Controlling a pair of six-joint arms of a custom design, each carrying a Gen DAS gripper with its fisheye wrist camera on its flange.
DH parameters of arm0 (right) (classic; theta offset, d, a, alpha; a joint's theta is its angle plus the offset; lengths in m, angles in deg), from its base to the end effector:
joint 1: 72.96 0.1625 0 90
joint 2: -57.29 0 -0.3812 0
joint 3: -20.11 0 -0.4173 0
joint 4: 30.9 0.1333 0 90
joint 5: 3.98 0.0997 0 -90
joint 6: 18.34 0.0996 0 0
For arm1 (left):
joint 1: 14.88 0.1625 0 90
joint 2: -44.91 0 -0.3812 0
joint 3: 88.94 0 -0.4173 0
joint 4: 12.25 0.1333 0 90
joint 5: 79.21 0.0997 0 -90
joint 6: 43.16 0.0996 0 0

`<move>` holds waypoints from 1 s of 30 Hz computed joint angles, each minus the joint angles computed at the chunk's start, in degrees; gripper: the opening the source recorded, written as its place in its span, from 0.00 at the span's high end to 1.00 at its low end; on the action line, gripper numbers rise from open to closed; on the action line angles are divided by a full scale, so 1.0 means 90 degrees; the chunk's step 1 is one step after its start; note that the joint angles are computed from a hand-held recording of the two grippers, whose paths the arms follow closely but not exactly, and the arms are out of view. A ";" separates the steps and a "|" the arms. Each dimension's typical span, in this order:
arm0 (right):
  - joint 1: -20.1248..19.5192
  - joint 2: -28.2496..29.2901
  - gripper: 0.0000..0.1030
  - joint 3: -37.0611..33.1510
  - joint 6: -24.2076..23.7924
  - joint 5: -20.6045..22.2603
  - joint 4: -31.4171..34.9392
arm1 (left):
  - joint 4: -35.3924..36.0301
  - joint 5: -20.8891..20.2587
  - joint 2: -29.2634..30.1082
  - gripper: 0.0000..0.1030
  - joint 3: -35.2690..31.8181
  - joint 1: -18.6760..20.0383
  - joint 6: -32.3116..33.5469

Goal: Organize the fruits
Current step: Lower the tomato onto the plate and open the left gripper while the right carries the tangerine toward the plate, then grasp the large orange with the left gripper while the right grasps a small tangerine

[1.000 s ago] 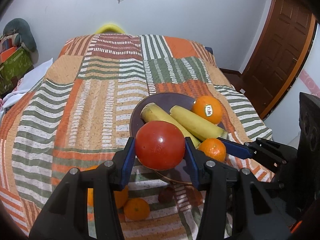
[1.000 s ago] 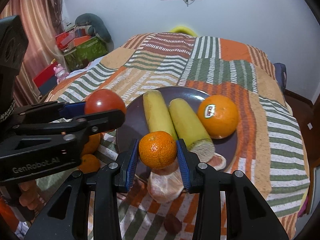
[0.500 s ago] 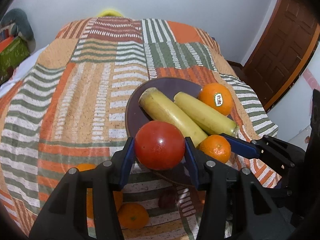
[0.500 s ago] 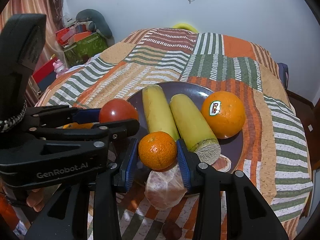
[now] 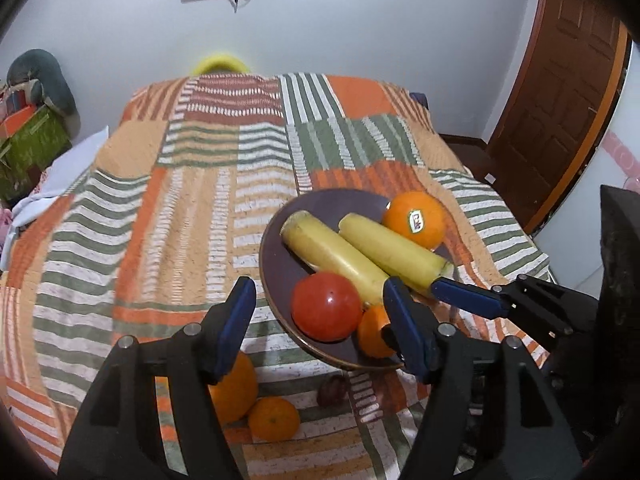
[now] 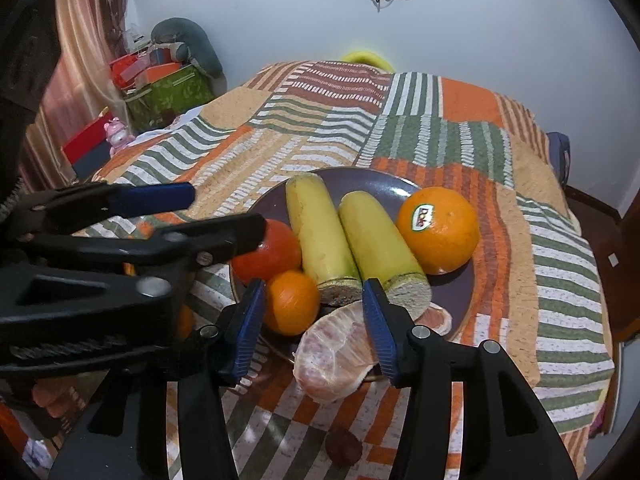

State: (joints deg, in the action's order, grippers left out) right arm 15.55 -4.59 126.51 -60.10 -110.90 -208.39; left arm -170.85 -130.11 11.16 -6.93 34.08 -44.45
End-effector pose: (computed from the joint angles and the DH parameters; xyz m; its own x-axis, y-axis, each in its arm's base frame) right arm 0.0883 -0.6176 0.2043 -0.7222 -0.3207 0.6128 -0.6193 0.6943 -0.3666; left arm -0.3216 -0.6682 0.0251 -0.7429 0.3282 -0.5834 0.5991 0.7148 -0.3608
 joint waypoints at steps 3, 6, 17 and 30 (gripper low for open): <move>0.0027 -0.0110 0.54 0.0077 0.0058 -0.0004 -0.0008 | -0.0169 0.0104 -0.0232 0.36 0.0265 -0.0068 -0.0093; 0.0084 -0.0200 0.54 0.0168 0.0025 -0.0064 -0.0097 | -0.0346 0.0231 -0.0497 0.36 0.0562 -0.0138 -0.0160; 0.0376 -0.0489 0.43 0.0575 0.0035 -0.0087 -0.0393 | -0.0615 0.0960 -0.1563 0.34 0.1862 -0.0369 -0.0261; 0.0605 0.0100 0.42 0.0445 0.0056 -0.0365 -0.0017 | -0.0300 0.1067 -0.2284 0.33 0.2792 -0.0115 -0.0708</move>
State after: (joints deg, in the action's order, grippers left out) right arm 20.99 -3.69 130.52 -59.60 -114.18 -208.54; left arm -173.55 -120.50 -9.39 18.20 33.04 -50.82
